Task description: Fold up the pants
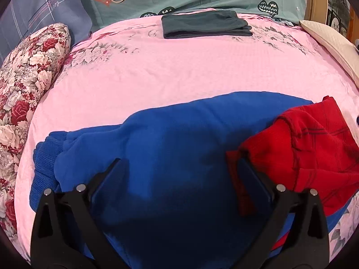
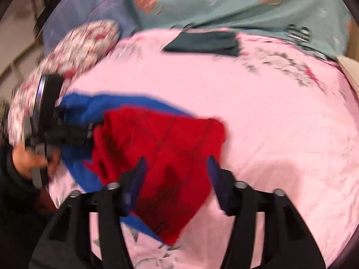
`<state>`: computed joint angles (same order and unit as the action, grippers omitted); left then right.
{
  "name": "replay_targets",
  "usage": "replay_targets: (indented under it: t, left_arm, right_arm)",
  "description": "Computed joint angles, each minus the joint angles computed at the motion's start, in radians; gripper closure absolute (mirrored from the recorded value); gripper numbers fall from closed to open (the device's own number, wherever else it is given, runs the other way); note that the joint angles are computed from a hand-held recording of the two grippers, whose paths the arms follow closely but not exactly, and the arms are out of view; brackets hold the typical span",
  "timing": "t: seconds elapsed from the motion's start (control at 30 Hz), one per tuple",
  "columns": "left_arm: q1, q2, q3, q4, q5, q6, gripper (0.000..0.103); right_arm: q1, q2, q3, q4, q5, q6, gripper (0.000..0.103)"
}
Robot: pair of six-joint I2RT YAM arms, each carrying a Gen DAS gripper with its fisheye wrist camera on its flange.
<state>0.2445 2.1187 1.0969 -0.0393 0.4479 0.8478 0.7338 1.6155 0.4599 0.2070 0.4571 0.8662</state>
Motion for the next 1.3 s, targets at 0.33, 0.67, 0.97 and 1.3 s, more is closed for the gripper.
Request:
replay_targets:
  t: [0.33,0.67,0.97,1.3]
  left_arm:
    - [0.001,-0.005,-0.013,0.017,-0.008,-0.030,0.002]
    - [-0.155,-0.057,-0.132,0.176,-0.100,-0.175,0.002]
    - [-0.054,-0.090,-0.107,0.037,0.007,-0.110,0.002]
    - [0.342,-0.065,0.085,-0.283,0.238,0.080,0.002]
  right_arm:
    - [-0.155,0.214,0.013,0.315,-0.299,-0.075,0.092]
    - [-0.379,-0.008,0.026,0.013,-0.217,-0.346,0.093]
    - [-0.253,-0.019,-0.029,0.000,0.002,-0.255,0.070]
    - [-0.079,0.236,0.214,-0.120,-0.064,-0.270,0.067]
